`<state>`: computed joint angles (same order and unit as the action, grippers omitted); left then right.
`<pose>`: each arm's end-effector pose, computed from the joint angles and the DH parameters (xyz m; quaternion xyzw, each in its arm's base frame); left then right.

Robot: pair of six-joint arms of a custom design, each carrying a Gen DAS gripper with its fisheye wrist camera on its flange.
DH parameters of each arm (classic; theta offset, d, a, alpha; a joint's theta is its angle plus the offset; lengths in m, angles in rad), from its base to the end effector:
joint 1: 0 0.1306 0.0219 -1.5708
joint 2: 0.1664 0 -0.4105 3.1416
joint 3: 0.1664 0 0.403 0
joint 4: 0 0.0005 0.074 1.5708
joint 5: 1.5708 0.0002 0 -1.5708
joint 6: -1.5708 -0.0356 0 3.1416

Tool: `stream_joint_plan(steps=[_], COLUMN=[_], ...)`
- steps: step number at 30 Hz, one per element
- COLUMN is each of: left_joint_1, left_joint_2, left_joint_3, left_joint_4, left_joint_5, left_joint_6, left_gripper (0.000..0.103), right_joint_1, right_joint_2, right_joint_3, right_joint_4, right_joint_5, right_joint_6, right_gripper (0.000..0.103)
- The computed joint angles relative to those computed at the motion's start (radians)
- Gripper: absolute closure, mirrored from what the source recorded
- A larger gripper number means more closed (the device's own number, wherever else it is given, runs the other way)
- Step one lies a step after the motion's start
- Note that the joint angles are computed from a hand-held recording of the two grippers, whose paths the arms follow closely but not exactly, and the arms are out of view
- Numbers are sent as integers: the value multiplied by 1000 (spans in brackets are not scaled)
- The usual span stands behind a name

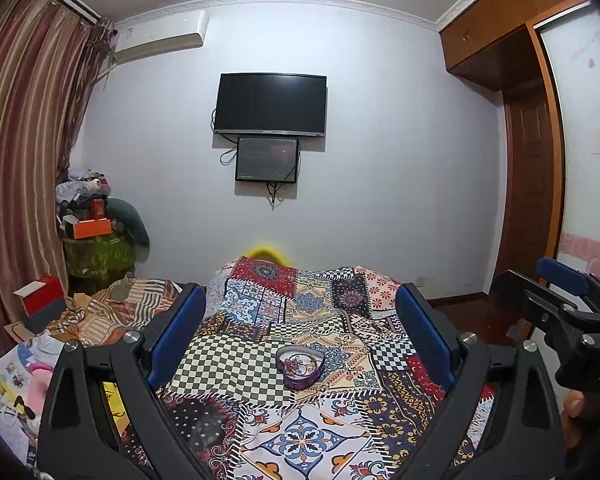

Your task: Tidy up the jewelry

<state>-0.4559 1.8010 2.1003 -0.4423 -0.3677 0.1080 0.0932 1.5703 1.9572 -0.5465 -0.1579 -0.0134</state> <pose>0.6085 -0.2847 0.6126 0.0107 0.7526 -0.0464 0.6568 0.5677 0.0582 0.6700 -0.0814 0.7562 0.0944 0.6424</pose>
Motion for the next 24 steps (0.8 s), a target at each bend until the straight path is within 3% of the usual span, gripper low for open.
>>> stream_joint_plan(steps=[24], left_joint_1=[4], left_joint_2=[18], left_joint_3=[19], left_joint_4=[-32], left_joint_5=[32], left_joint_6=[9], left_gripper=[7], right_joint_1=[0], right_joint_2=[3], right_joint_3=[2], right_joint_4=[-11], right_joint_5=[6], right_joint_6=[-14], right_gripper=[4])
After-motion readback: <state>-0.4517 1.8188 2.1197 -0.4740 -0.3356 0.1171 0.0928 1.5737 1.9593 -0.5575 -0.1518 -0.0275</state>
